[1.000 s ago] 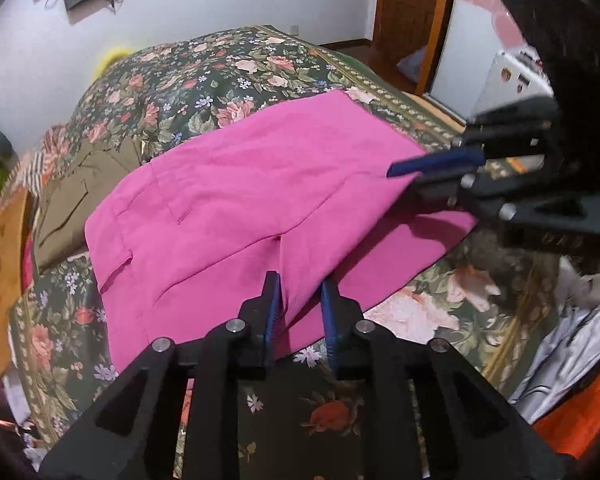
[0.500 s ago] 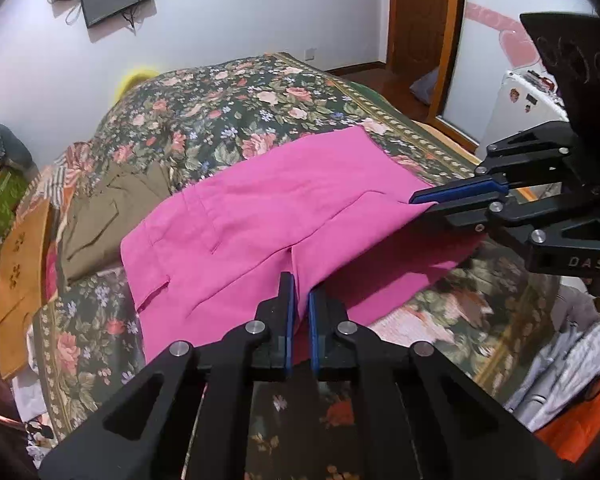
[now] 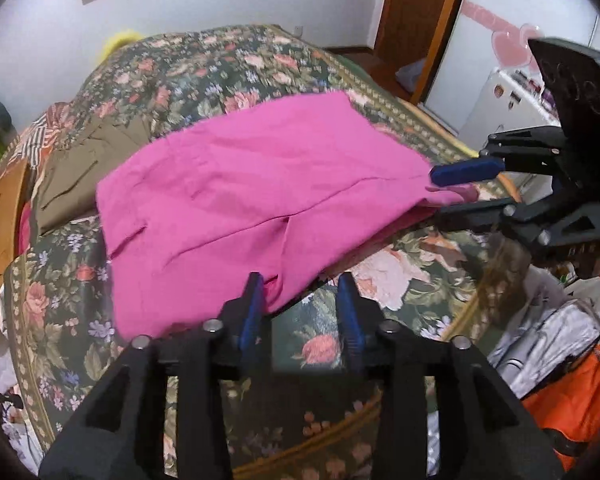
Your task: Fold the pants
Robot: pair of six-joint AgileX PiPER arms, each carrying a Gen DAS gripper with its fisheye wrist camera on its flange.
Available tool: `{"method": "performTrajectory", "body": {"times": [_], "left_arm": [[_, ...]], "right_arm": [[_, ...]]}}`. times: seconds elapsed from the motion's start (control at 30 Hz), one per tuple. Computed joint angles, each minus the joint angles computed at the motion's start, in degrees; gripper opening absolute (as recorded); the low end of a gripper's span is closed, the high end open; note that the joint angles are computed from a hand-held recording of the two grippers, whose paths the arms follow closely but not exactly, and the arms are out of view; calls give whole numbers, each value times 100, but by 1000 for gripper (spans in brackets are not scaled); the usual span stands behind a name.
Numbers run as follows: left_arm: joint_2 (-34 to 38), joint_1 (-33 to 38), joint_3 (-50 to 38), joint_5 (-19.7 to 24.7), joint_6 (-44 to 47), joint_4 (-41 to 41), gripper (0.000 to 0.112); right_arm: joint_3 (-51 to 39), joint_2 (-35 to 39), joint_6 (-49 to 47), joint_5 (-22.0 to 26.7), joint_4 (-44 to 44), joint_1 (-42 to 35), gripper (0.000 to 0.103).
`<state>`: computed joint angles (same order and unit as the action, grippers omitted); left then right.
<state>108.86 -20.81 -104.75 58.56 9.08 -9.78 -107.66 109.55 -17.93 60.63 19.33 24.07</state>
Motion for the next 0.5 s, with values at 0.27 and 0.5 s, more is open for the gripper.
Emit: {"method": "performTrajectory", "body": {"times": [0.27, 0.5], "left_arm": [[182, 338, -511, 43, -319, -135, 39], [631, 691, -299, -33, -446, -163, 42]], "right_arm": [[-233, -71, 256, -256, 624, -368, 40], [-513, 660, 582, -103, 599, -239, 40]]}}
